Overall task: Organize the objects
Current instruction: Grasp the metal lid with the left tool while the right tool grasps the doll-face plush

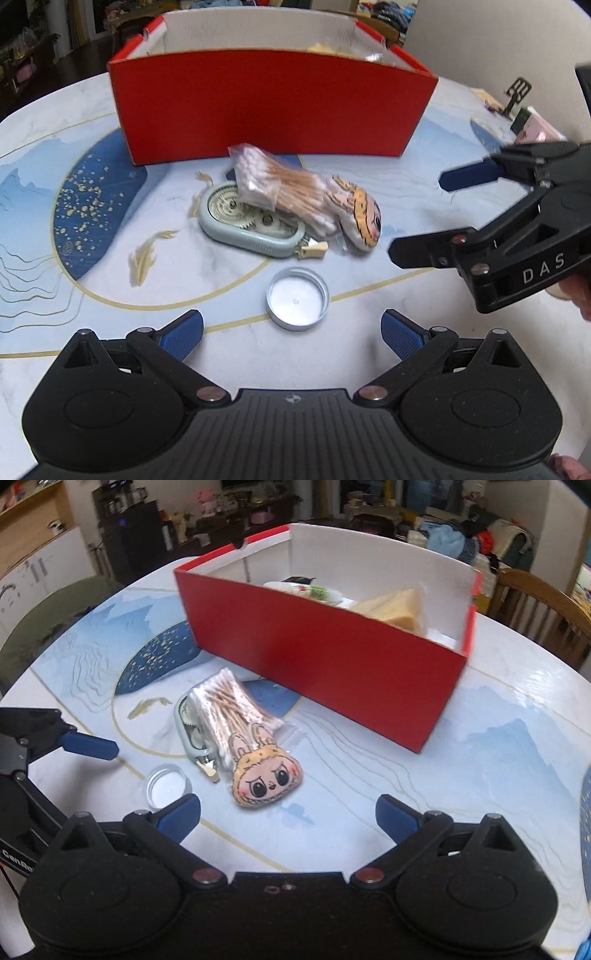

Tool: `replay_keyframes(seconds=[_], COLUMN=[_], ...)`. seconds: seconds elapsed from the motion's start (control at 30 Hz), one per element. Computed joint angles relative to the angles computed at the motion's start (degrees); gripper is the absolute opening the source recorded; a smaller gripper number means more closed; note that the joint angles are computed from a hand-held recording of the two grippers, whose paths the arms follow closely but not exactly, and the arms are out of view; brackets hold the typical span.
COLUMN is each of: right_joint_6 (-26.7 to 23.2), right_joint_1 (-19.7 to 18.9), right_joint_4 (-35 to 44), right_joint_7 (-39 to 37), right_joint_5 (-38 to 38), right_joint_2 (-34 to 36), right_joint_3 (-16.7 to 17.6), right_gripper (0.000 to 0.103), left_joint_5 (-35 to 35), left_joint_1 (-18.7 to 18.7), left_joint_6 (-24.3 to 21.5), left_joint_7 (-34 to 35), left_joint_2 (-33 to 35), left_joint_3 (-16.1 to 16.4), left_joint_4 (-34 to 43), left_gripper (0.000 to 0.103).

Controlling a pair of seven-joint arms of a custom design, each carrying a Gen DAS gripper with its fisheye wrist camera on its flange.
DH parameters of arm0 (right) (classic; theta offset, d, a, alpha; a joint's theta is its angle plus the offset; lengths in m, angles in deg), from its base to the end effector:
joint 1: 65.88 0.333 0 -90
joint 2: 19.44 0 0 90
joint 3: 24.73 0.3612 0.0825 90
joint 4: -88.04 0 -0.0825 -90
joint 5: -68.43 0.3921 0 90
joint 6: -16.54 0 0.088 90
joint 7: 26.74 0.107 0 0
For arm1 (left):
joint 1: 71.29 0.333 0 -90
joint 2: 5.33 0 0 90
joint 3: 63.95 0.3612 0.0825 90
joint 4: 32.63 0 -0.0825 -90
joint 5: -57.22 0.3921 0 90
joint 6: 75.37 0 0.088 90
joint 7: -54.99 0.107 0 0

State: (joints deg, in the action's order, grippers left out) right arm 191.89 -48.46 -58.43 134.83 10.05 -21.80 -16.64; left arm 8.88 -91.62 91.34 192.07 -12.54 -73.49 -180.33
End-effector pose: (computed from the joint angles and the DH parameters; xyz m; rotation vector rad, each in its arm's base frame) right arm 0.3902 0.2609 0.3595 -2.0194 1.6606 -0.4277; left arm 0.4215 -0.1899 0.3817 -1.3991 2.5414 -0.7940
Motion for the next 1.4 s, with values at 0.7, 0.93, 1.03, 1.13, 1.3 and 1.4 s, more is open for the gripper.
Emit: replay_keyframes(seconds=[0.7,0.93,1.03,1.13,1.3,1.4], right_joint_6=[2.5,2.7,3.0,2.2,1.2,0.5], right_joint_1=[5.3,6.8,7.2,7.4,6.4,5.3], right_joint_4=[3.3,2.7,2.3,2.0,0.7,-0.4], right_joint_7=[-15.2,-19.1,-18.6,-18.2,-17.0,-16.9], right_joint_5=[12.2,17.8,19.1,19.4,19.9,20.4], right_joint_2=[6.6,6.3,6.1,5.6,3.6,1.6], right_joint_3=[-4.6,-5.6,-6.1,-6.1,-4.8,-3.2], right_gripper=[0.061,0.052,0.048,0.046,0.045,0.045], left_joint_5=[-1.6,-7.0,-4.0,-1.9,-1.1,-1.7], left_joint_1=[-5.0,-5.8,-4.9,-4.8,-5.1,-5.1], left_joint_6=[13.2,12.1,11.8,11.4,9.9,8.6], left_joint_7=[1.9,8.1,5.4,4.0,3.2,3.7], left_joint_2=[3.5,2.6,2.2,2.1,0.7,-0.6], left_joint_3=[-0.4,-0.3,-1.0,-0.7,0.7,1.6], left_joint_4=[-1.7,-0.9,-1.4,-1.6,-1.9,-2.0], left_gripper=[0.095,0.046,0.038,0.038,0.038,0.038])
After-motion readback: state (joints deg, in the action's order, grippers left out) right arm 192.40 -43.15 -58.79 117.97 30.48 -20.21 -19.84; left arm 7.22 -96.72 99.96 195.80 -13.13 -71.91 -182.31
